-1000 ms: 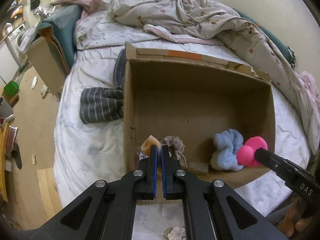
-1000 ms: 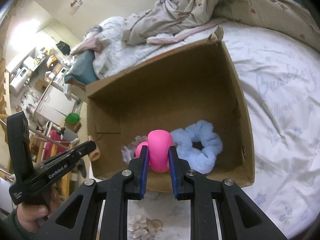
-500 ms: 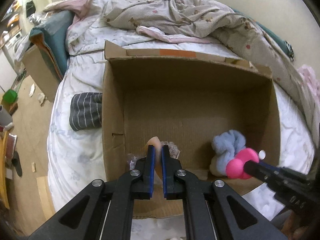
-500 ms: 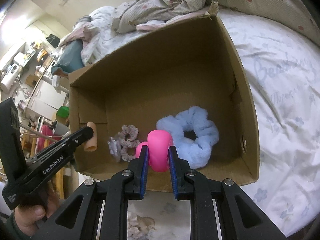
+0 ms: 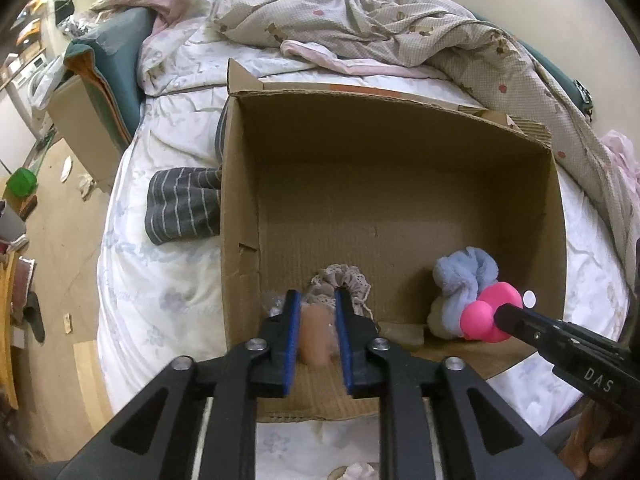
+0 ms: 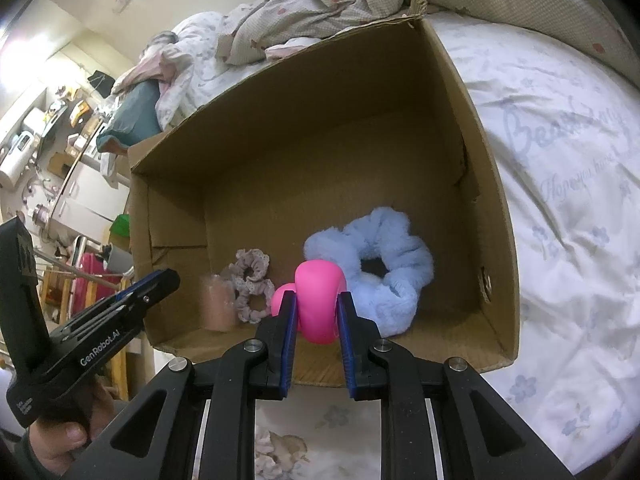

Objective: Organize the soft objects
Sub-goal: 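Open the right tool to drop the pink toy while the left tool releases the tan piece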

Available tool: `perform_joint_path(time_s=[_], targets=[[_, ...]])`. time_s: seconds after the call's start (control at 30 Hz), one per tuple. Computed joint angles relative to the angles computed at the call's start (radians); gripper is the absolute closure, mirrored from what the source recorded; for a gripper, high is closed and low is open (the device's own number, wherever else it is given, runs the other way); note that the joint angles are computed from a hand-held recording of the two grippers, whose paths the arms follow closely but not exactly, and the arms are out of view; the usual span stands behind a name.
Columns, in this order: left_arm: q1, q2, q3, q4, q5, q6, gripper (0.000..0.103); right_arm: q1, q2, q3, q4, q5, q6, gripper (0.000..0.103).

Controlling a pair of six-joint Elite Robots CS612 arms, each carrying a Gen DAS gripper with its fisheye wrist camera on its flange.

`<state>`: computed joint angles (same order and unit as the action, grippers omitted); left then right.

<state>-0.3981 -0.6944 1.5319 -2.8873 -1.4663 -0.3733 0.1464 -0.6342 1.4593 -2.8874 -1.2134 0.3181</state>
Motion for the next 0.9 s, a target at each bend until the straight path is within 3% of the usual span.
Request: perform_joint_path(time_s=[0.07,0.37,0.57,0.63,0.7,0.8,0.9], targets=[[0.002,0.001,0.000,0.001,-0.009,0.000,0.067,-0.001,0.000,0.001,0.000,0.001,0.004,0.082],[-0.003,-0.010,0.015,-0.030,0.003,0.004,0.041,0.002,0.003,-0.004,0.003,-0.003,0.012,0.082],[0.000,-0.013,0.019,-0.033,-0.009,0.005,0.037,0.003,0.004,-0.004,-0.013,-0.010,0.015,0.081],[-0.002,-0.018,0.027,-0.044,-0.001,0.008,0.037,0.002,0.003,0.000,-0.027,-0.009,0.028,0.073],[-0.002,-0.024,0.036,-0.055,-0.003,0.002,0.037,0.005,-0.001,0.004,-0.039,-0.038,0.042,0.017],[-0.003,-0.033,0.053,-0.075,0.008,0.001,0.037,0.010,-0.010,0.023,-0.100,-0.086,0.064,0.011],[-0.006,-0.044,0.071,-0.088,0.031,0.008,0.037,0.007,-0.014,0.028,-0.101,-0.070,0.063,0.006]])
